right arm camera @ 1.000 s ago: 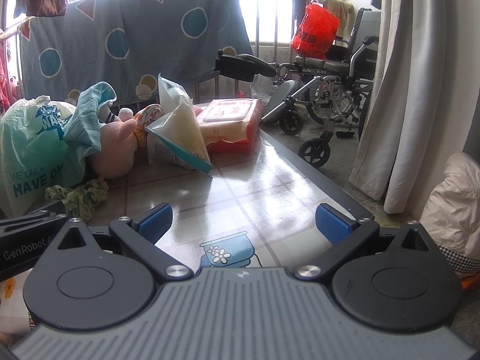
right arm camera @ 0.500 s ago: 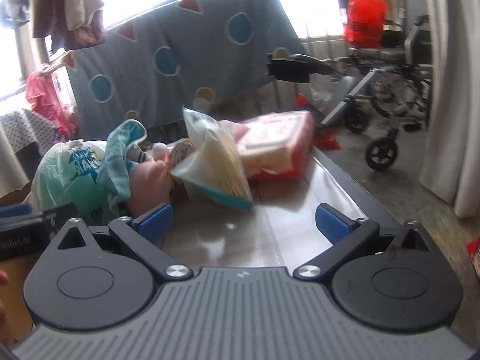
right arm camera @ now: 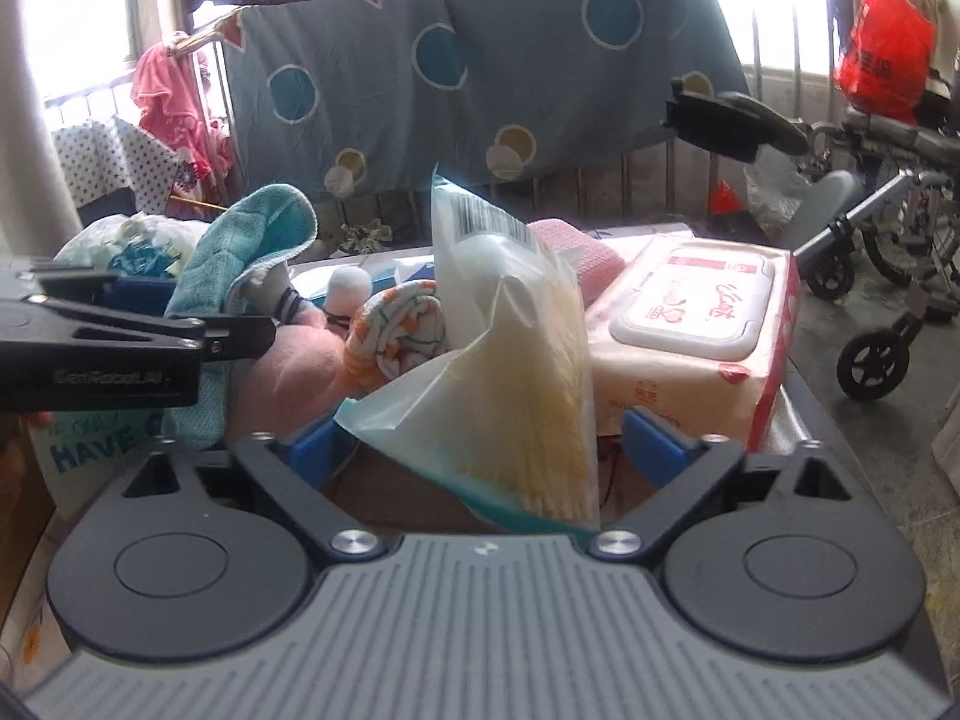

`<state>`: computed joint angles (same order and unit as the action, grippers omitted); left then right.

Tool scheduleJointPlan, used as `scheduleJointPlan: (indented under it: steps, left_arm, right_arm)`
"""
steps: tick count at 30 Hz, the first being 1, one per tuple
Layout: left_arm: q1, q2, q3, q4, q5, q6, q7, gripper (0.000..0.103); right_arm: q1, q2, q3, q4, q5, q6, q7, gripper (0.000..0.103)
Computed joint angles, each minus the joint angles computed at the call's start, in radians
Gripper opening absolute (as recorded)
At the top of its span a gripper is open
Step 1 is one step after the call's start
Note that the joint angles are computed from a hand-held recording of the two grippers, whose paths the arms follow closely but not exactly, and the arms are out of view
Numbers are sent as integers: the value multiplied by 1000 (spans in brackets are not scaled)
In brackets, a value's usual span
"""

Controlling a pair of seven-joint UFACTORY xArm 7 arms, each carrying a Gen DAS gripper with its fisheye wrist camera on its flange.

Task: Organize soft objects
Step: 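Grasp the chopstick bag with the right gripper while the left gripper grasps the teal towel, then carry the teal towel to the cardboard box and release it with the left gripper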

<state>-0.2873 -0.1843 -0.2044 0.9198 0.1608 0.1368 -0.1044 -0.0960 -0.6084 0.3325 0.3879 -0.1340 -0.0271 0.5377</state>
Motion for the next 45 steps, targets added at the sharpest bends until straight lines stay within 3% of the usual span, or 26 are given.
scheduleJointPlan:
  steps: [1, 2, 4, 6, 9, 13, 14, 17, 21, 27, 30, 32, 37, 39, 41, 45]
  left_arm:
    - [-9, -3, 10, 1, -14, 11, 15, 28]
    - [-29, -6, 30, 2, -50, 22, 45, 27]
    - [-64, -13, 65, 0, -135, 37, 97, 19]
    - [-41, -20, 56, 2, -134, 48, 83, 14]
    - [3, -48, 30, -21, -86, 9, 36, 12]
    - [-86, -94, 108, -24, -218, 10, 133, 12]
    - [-88, -108, 110, -29, -231, 0, 142, 12]
    - [-63, -155, 85, -42, -223, -44, 128, 12]
    - [-132, -229, 146, -44, -286, -33, 162, 12]
    - [-114, -409, 194, -67, -301, 44, 195, 12]
    - [-34, -508, 203, -70, -278, 140, 202, 12]
    - [40, -557, 208, -70, -247, 197, 208, 13]
    - [218, -593, 232, -62, -153, 319, 252, 13]
    - [290, -566, 242, -57, -96, 345, 293, 13]
    - [375, -516, 220, -52, -20, 331, 320, 13]
    - [573, -362, 119, -51, 194, 197, 320, 14]
  right_arm:
    - [30, 25, -33, 11, 10, 4, -6, 74]
    - [59, 49, -60, 21, 27, 8, -4, 71]
    - [-4, 58, -4, 21, 10, -17, 6, 55]
    - [-76, 42, 61, 22, 10, -4, 49, 42]
    - [-32, 42, 3, 4, 51, -26, 94, 27]
    - [-125, -62, 97, -50, 41, -67, 127, 26]
    - [-118, -98, 95, -66, 40, -69, 127, 26]
    - [-56, -177, 42, -81, 39, -31, 109, 26]
    - [67, -268, -61, -69, 42, 63, 65, 26]
    - [165, -383, -49, -18, 45, 133, 59, 26]
    - [240, -332, -40, 61, 63, 168, 62, 26]
    - [243, -273, 20, 133, 64, 180, 89, 26]
    - [291, -15, 123, 343, 69, 81, 156, 26]
    - [266, 87, 190, 444, 48, 71, 190, 26]
    - [236, 190, 255, 546, 8, 76, 222, 26]
    - [136, 374, 412, 719, -126, 77, 306, 27]
